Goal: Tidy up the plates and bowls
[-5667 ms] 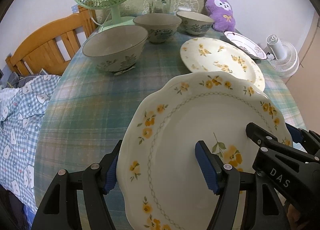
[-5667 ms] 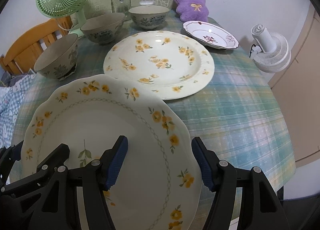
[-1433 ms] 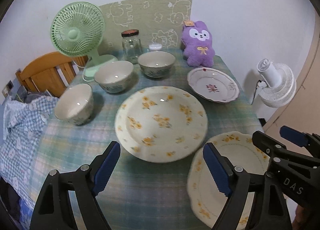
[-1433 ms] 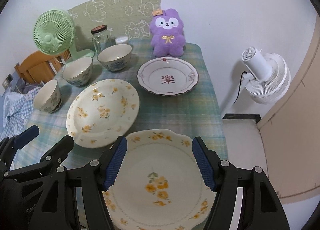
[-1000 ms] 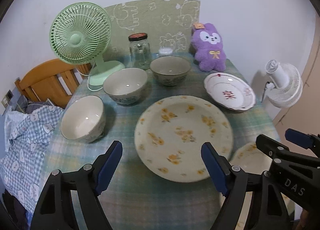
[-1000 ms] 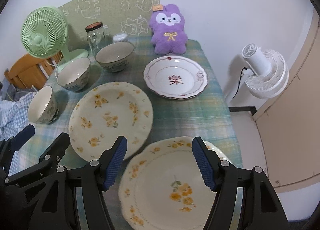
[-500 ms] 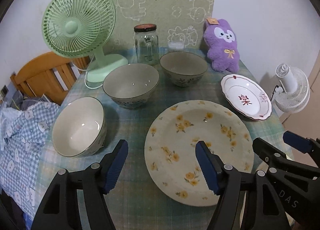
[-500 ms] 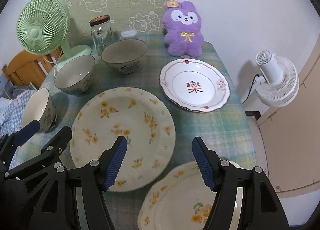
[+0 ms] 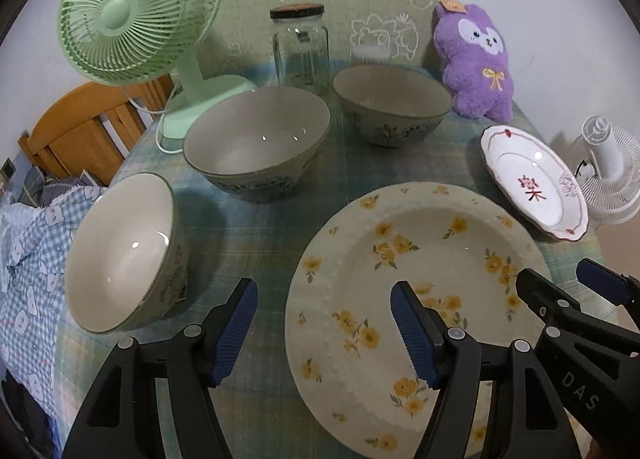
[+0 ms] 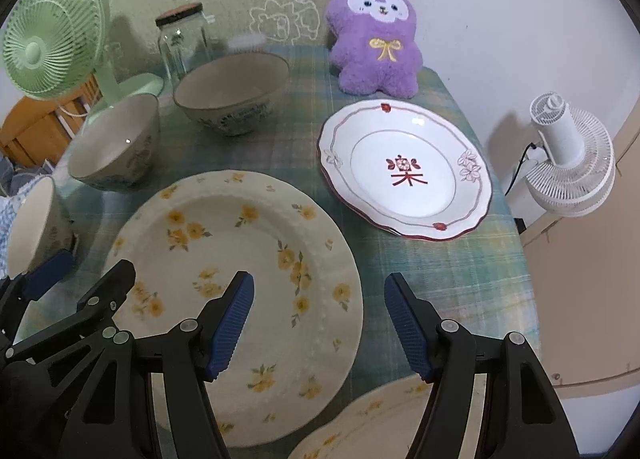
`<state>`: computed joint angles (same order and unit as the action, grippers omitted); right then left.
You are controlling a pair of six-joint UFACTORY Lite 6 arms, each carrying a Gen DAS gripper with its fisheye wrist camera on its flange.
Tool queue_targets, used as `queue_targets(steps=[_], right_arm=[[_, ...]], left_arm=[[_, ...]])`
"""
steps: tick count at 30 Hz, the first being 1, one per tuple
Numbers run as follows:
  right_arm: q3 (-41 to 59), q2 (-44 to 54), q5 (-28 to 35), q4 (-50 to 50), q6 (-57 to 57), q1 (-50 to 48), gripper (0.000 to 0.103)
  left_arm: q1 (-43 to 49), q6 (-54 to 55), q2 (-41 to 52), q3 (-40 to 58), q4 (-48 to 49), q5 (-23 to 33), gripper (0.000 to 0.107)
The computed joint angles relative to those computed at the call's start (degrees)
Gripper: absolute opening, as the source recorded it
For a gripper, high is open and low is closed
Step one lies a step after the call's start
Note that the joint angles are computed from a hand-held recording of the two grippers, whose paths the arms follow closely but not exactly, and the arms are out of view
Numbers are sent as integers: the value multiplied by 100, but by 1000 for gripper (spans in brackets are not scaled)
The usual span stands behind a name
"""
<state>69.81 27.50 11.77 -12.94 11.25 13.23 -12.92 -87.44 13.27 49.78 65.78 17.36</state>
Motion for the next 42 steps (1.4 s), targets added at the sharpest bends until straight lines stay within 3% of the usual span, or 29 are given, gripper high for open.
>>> queue_targets(steps=[12, 16, 21, 31, 36, 42], right_arm=[[709, 873, 189, -104, 172, -26, 71], [808, 1014, 193, 208, -147, -39, 71], [968, 1199, 249, 486, -416, -54, 63], [1019, 1251, 285, 1693, -1702, -176, 66], [965, 1211, 293, 1387, -1310, -123, 66], [1112, 1266, 440, 1128, -986, -72, 66]], left_arm=[[207, 246, 760, 444, -246, -211, 64], [241, 789, 943, 584, -750, -248, 55], [268, 831, 992, 622, -763, -280, 54], [235, 950, 1031, 677, -876, -229, 53], [250, 914, 1024, 654, -807, -268, 54], [328, 1773, 1068, 774, -1644, -271, 53]])
